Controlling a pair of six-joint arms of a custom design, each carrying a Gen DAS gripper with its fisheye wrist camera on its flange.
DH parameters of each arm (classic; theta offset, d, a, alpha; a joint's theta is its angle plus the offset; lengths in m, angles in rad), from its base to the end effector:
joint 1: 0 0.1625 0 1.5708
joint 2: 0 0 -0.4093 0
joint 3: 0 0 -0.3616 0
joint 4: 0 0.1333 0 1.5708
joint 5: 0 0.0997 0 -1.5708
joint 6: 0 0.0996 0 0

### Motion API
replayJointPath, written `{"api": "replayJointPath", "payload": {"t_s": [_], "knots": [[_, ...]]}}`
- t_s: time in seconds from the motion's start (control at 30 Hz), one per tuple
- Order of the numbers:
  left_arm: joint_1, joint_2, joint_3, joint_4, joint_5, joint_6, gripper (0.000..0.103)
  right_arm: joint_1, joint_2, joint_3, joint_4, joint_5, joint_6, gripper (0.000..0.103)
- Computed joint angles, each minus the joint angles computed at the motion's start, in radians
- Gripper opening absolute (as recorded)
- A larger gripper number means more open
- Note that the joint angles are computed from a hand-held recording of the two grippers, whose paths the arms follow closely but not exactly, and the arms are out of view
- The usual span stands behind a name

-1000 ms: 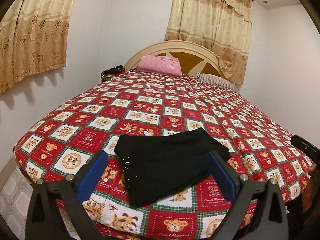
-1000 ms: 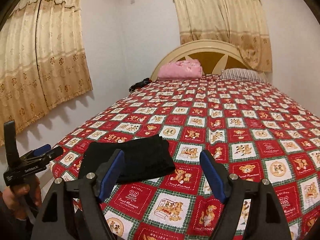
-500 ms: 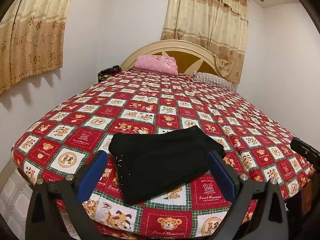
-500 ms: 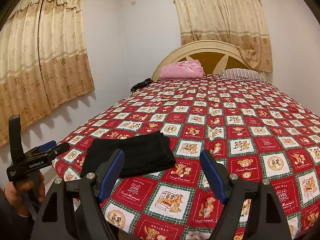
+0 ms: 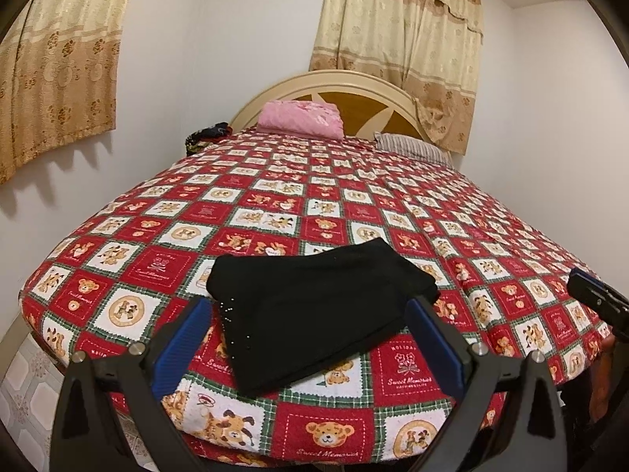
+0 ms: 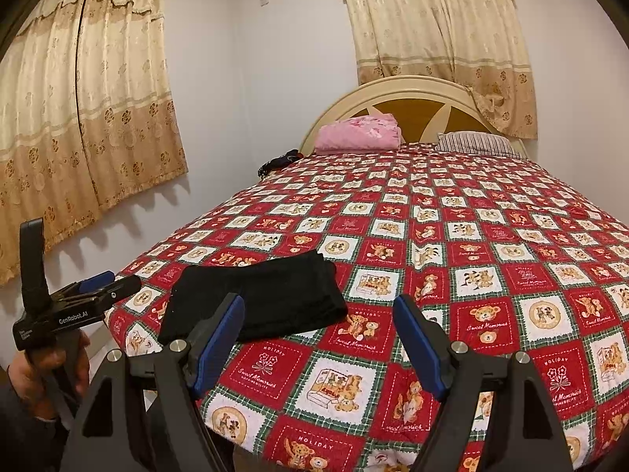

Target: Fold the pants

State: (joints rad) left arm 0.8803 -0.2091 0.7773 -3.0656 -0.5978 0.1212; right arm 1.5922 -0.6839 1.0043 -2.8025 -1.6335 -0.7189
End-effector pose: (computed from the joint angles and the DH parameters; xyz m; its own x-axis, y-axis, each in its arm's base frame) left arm -0.3496 -0.7617 0.0989 -0.8023 -0.0940 -0.5894 0.4831 0.4779 -0.7337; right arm 0.1442 -0.7972 0.3251 -0.7430 -0.3822 0.5494 -0.6677 0.4795 -0.5694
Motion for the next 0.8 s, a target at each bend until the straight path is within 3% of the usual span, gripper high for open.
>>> {"api": "replayJointPath", "payload": {"t_s": [0.6, 0.8], "knots": [[-0.002, 0.029, -0.046, -0.014, 0.052, -0.001, 0.103, -0.003, -0.005, 0.019, 0.001, -0.001, -0.028, 0.079], [0.000, 0.024, -0.037, -0.013, 0.028, 0.008, 0.103, -0.003, -0.003, 0.020, 0.007, -0.003, -0.033, 0.079]]}}
